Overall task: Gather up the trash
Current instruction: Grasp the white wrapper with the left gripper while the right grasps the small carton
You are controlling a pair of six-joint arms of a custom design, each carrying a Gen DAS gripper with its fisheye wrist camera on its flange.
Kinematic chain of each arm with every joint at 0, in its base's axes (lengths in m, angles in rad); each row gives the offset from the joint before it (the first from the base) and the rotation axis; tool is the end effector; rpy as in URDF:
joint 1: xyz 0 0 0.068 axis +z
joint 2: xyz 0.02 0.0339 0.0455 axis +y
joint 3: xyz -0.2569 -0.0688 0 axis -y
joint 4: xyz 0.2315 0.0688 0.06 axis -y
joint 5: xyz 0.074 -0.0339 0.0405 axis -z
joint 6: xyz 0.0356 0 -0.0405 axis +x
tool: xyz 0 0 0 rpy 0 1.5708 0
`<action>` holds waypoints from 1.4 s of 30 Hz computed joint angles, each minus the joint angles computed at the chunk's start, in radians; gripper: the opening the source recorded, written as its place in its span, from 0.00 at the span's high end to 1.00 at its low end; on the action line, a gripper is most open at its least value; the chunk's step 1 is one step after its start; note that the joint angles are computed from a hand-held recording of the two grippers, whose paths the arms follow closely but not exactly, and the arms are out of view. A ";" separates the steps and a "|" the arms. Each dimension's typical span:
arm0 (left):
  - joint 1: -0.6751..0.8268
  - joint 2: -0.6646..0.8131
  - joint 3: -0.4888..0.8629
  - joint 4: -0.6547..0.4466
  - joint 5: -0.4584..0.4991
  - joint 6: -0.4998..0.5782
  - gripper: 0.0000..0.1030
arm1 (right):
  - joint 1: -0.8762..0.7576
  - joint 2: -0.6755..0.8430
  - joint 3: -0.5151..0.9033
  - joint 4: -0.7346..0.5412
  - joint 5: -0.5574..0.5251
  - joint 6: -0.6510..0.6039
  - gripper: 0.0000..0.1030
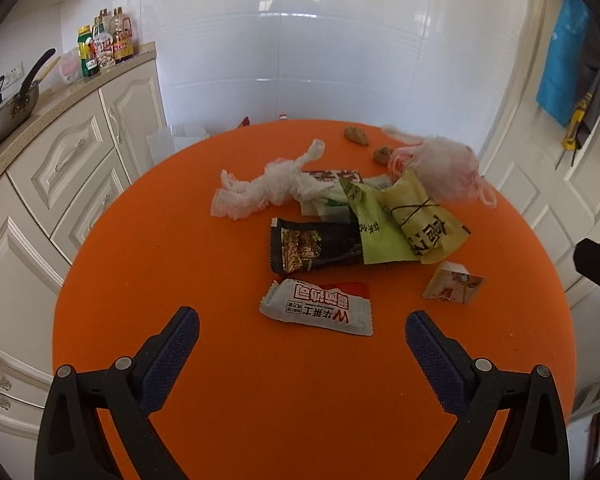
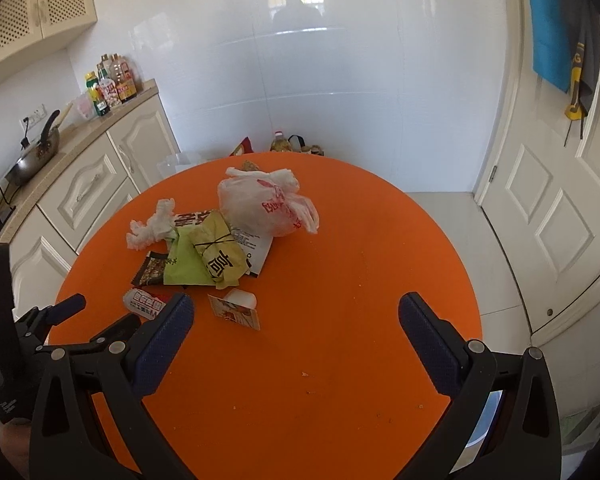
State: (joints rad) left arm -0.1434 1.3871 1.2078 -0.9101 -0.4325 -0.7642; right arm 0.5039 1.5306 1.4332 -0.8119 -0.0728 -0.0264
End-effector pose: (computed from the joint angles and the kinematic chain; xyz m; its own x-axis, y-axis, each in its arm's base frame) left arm 0.2602 -0.0225 0.2896 -0.5902 -0.5495 -0.5913 -0.6520 0.7564 -0.0522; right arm 0.2730 0.1535 0.3210 -0.6770 -0.4034 -0.6156 -0.5388 0.8415 0.0412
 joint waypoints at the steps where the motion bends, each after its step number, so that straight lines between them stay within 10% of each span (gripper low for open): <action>1: 0.031 0.043 0.014 0.018 0.021 0.026 0.01 | -0.001 0.009 -0.002 0.004 0.000 0.000 0.00; 6: 0.113 0.219 0.067 0.112 0.071 0.099 0.06 | 0.005 0.064 -0.004 0.019 -0.004 0.004 0.00; 24: 0.199 0.376 0.150 0.322 0.155 0.230 0.75 | 0.043 0.135 -0.057 0.062 -0.029 0.020 0.00; 29: 0.231 0.430 0.209 0.326 0.190 0.256 0.70 | 0.055 0.148 -0.060 0.068 -0.028 0.019 0.00; 34: 0.214 0.464 0.253 0.307 0.131 0.249 0.13 | 0.053 0.145 -0.068 0.069 -0.026 0.023 0.00; 39: 0.246 0.533 0.312 0.318 0.158 0.255 0.23 | 0.045 0.149 -0.069 0.070 -0.024 0.026 0.00; 42: 0.241 0.519 0.284 0.343 0.151 0.264 0.49 | 0.045 0.155 -0.065 0.070 -0.027 0.024 0.00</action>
State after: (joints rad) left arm 0.0972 1.9057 1.4920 -0.5675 -0.2819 -0.4999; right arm 0.5486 1.6851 1.3686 -0.7422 -0.0999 -0.0027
